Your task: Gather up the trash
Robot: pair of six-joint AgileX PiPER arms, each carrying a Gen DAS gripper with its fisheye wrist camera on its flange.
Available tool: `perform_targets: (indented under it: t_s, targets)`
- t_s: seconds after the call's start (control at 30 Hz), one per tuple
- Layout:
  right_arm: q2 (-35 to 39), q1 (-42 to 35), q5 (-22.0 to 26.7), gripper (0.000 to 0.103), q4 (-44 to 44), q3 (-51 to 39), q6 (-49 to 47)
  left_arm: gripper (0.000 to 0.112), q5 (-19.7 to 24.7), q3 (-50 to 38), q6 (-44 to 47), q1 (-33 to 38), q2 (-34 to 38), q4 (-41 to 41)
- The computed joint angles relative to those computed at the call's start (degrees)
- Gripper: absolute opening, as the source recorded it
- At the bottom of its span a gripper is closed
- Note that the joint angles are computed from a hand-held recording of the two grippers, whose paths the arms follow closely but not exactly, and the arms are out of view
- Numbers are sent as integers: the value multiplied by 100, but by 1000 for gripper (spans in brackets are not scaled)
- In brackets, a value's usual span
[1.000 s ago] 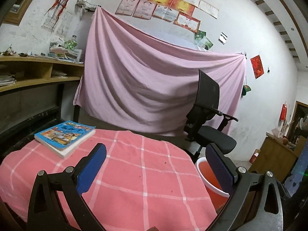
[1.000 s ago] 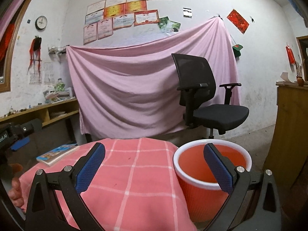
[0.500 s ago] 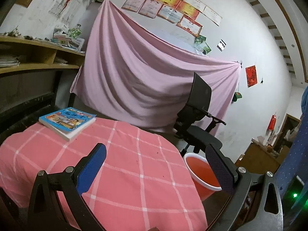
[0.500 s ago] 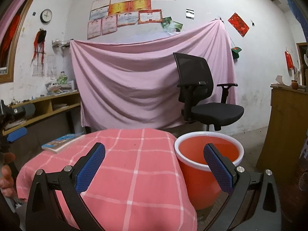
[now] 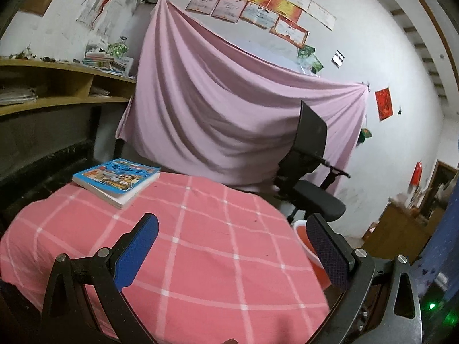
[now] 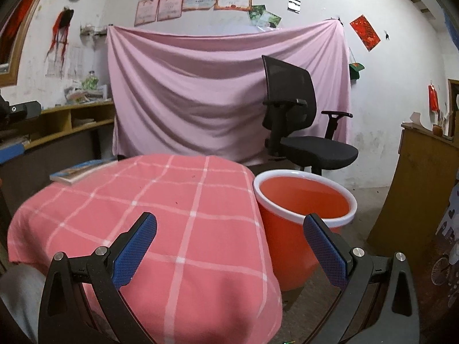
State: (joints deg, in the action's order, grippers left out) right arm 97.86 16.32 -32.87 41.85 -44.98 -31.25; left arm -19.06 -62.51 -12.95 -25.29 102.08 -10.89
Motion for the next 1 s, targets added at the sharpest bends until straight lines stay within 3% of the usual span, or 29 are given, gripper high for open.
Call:
perform_targets:
  t_s: [0.13,0.3,0.63,1.0]
  targets:
    - [-94,-100,-52,103,-185,195,400,101,-210,83,757,-134,132,-648]
    - [-455,-22,-256,103,-237,592,669,101,-786,547,1723,-430,102,-1272]
    - [-1228,475,-711,103,84,1320,767,101,-1447,1409,2015,-625,-80,-1313]
    - [-1602,1154,-1250,103,673,1774,589,101,-2236,2182,2525,-1081,-221,-1753]
